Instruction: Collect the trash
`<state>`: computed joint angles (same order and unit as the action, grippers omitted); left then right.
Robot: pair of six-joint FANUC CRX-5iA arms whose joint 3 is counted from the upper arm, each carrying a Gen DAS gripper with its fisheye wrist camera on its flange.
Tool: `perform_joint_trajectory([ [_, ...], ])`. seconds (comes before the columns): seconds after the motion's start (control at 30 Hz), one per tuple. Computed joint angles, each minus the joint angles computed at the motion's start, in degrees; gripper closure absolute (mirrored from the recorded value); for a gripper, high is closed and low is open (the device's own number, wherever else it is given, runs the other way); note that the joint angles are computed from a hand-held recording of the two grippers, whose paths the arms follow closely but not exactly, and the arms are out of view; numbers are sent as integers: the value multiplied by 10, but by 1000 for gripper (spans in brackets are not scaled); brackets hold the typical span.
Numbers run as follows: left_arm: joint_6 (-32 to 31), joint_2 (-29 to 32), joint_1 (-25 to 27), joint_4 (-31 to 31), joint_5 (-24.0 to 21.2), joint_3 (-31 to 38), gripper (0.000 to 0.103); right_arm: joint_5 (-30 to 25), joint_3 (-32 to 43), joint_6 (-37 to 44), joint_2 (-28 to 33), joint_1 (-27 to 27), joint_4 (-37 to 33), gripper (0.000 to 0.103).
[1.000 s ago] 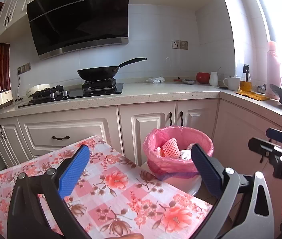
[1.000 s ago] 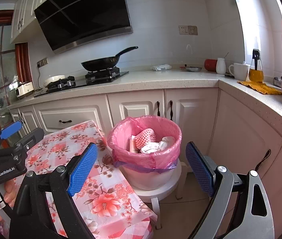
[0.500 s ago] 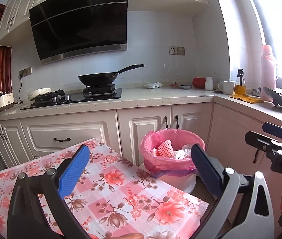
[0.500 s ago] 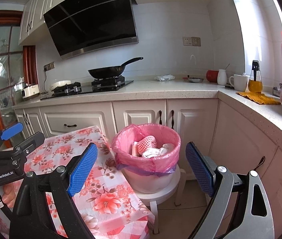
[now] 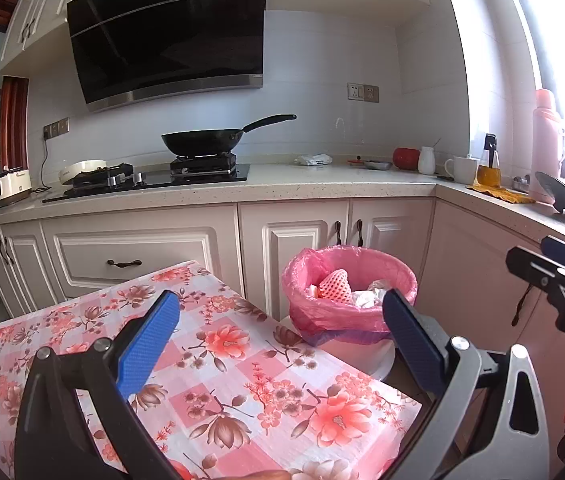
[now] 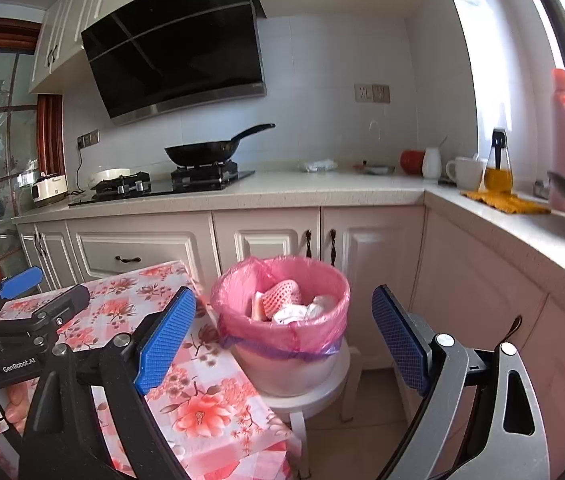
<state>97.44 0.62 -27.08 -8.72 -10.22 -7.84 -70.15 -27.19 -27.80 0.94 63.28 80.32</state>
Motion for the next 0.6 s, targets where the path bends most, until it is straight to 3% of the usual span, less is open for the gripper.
perform_joint_trajectory([
  [0.33,134,-1,-14,-122,-3,14,5,-4,8,11,19,0,-10,18],
  [0.43,134,1,-7,-106,8,3,5,-18,5,-1,27,1,7,18],
  [0.6,177,6,-7,-143,0,10,5,-26,1,-13,34,0,14,18],
])
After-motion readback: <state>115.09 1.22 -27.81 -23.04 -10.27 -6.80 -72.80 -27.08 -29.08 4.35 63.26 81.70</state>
